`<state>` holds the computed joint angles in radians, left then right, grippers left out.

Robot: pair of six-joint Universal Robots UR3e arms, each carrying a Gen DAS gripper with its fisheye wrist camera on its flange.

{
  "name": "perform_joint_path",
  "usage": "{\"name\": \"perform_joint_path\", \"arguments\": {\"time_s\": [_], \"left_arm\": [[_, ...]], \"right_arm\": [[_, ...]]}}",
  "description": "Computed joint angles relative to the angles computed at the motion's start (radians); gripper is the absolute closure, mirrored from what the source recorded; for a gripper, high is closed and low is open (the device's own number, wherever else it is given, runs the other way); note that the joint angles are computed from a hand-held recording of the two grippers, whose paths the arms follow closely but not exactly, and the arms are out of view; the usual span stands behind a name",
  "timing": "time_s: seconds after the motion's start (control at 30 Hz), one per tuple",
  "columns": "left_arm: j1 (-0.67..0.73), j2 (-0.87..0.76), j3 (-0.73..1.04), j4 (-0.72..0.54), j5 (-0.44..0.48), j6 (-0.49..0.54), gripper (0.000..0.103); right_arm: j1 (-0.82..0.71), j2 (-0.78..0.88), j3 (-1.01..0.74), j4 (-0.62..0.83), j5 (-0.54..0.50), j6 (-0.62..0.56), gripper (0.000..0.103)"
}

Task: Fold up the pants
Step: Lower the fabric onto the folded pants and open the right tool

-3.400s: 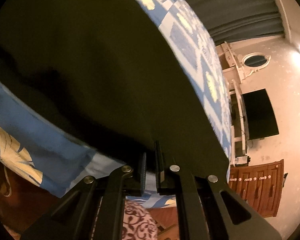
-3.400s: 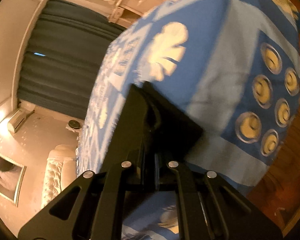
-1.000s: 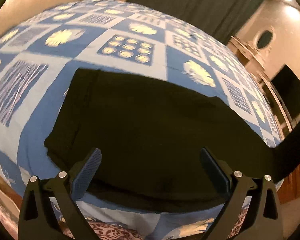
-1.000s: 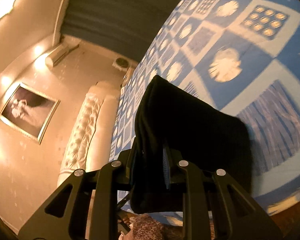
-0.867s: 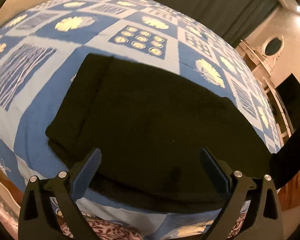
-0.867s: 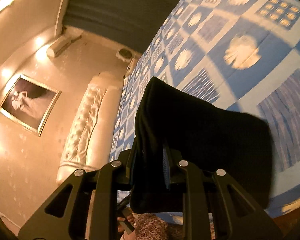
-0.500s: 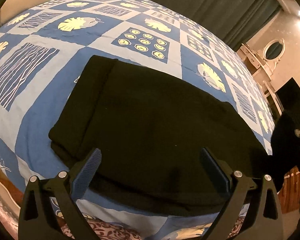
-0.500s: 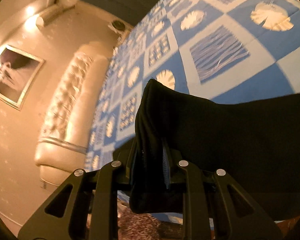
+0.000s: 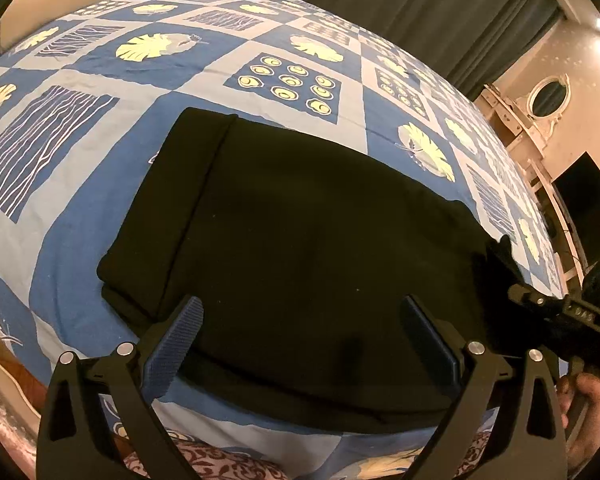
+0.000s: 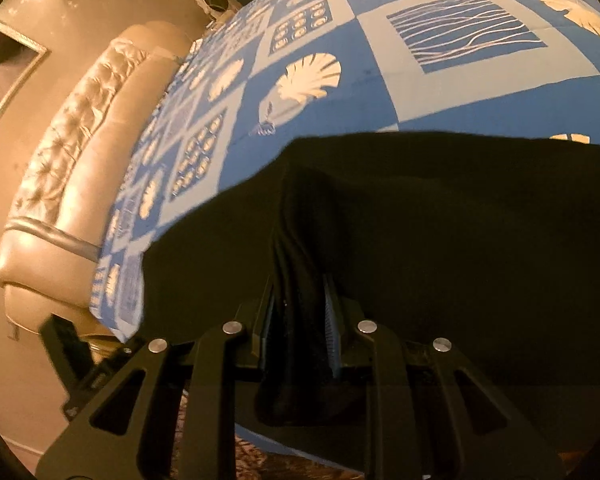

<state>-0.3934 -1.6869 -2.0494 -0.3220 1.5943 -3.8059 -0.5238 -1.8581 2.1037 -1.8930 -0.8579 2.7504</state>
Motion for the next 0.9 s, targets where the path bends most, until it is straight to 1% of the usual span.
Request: {"name": "perform_joint_path", "arguments": {"time_s": [0.07, 0.13, 0.2, 0.27, 0.33, 0.37, 0.4, 0.43, 0.47, 0.5, 0.57, 0.6, 0.67, 0.73, 0.77, 0.8, 0.83, 0.87, 0.9], "left_arm": [[-0.001, -0.002, -0.003, 0.004, 0.001, 0.001, 0.005], [-0.002, -0.004, -0.001, 0.003, 0.001, 0.000, 0.005], [-0.003, -0.004, -0.005, 0.006, 0.001, 0.002, 0.005], [-0.004, -0.006, -0.005, 0.009, 0.002, 0.001, 0.005], [-0.004, -0.007, -0.002, 0.006, 0.003, 0.002, 0.005], [-0.005, -0.007, -0.005, 0.009, 0.004, 0.004, 0.005], [-0.005, -0.007, -0.005, 0.009, 0.004, 0.004, 0.005], [-0.006, -0.007, -0.008, 0.012, 0.005, 0.008, 0.005], [-0.005, -0.010, -0.008, 0.015, 0.004, 0.013, 0.005], [-0.005, -0.010, -0.012, 0.019, 0.004, 0.017, 0.005], [-0.005, -0.013, -0.008, 0.018, 0.005, 0.023, 0.005], [-0.006, -0.013, -0.011, 0.020, 0.006, 0.027, 0.005], [-0.008, -0.013, -0.008, 0.019, 0.008, 0.031, 0.005], [-0.009, -0.015, -0.006, 0.017, 0.009, 0.034, 0.005], [-0.009, -0.016, -0.005, 0.018, 0.011, 0.034, 0.005], [-0.011, -0.018, -0.005, 0.020, 0.013, 0.032, 0.005], [-0.011, -0.018, -0.005, 0.021, 0.013, 0.032, 0.005], [-0.010, -0.018, -0.005, 0.021, 0.012, 0.034, 0.005], [-0.010, -0.019, -0.008, 0.026, 0.013, 0.032, 0.005]], "right_arm": [[0.012, -0.001, 0.020, -0.033, -0.016, 0.009, 0.082], [0.030, 0.000, 0.044, -0.080, -0.030, 0.031, 0.078], [0.025, -0.007, 0.056, -0.067, -0.015, 0.026, 0.074], [0.031, -0.014, 0.067, -0.063, -0.010, 0.024, 0.073], [0.048, -0.023, 0.081, -0.053, 0.000, 0.016, 0.066], [0.051, -0.034, 0.084, -0.046, 0.002, 0.011, 0.060], [0.054, -0.053, 0.088, -0.028, 0.008, -0.003, 0.057], [0.055, -0.064, 0.085, -0.003, 0.014, -0.017, 0.050], [0.053, -0.084, 0.077, 0.049, 0.025, -0.050, 0.042], [0.045, -0.105, 0.060, 0.123, 0.039, -0.100, 0.038], [0.009, -0.146, 0.014, 0.300, 0.067, -0.227, 0.038], [-0.023, -0.156, -0.025, 0.414, 0.081, -0.306, 0.038], [-0.149, -0.166, -0.131, 0.704, 0.111, -0.514, 0.037], [-0.333, -0.144, -0.263, 0.959, 0.106, -0.707, 0.035], [-0.413, -0.124, -0.315, 1.025, 0.098, -0.770, 0.029], [-0.508, -0.102, -0.363, 1.059, 0.092, -0.821, 0.027], [-0.562, -0.087, -0.384, 1.060, 0.087, -0.837, 0.027], [-0.639, -0.050, -0.406, 1.021, 0.085, -0.827, 0.027], [-0.698, 0.003, -0.413, 0.939, 0.082, -0.775, 0.027]]}}
